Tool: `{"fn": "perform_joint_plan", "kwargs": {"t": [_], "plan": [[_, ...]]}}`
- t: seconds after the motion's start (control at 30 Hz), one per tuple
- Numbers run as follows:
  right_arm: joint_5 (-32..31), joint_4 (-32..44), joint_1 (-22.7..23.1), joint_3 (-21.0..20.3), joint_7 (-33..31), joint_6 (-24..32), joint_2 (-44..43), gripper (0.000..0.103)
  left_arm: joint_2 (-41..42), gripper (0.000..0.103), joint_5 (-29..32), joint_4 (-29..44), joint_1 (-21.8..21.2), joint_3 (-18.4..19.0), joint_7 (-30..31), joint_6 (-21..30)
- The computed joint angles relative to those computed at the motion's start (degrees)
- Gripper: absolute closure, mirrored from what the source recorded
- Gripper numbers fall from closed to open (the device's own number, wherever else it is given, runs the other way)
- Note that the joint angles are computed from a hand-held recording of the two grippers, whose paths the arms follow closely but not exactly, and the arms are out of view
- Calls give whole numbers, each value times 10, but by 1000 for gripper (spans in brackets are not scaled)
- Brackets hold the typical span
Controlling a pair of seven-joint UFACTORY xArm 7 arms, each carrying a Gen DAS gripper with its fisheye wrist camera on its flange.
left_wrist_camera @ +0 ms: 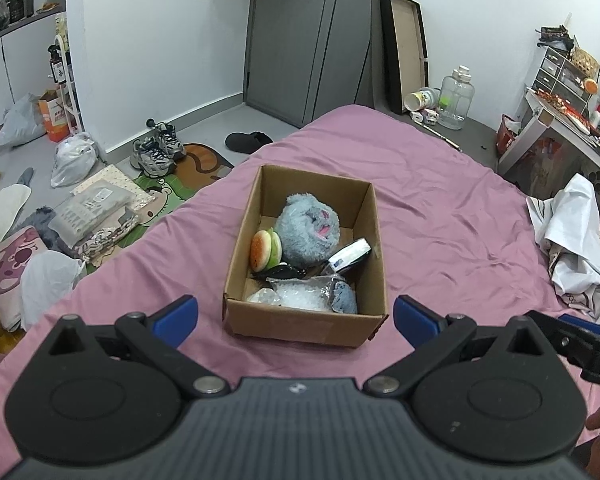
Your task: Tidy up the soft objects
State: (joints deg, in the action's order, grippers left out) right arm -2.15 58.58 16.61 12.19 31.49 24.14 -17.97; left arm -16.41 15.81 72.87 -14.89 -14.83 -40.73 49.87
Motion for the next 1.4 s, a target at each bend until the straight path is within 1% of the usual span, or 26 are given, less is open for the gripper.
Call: {"fn": "perform_joint_plan", "kwargs": {"t": [0.33,1.4], "plan": [[-5,3,0,0,-2,3,2,0,10,0,-4,10,-5,2,15,4],[-10,-2,-3,2,2,-6,-3,0,10,0,5,13,-12,-5,2,15]]}}
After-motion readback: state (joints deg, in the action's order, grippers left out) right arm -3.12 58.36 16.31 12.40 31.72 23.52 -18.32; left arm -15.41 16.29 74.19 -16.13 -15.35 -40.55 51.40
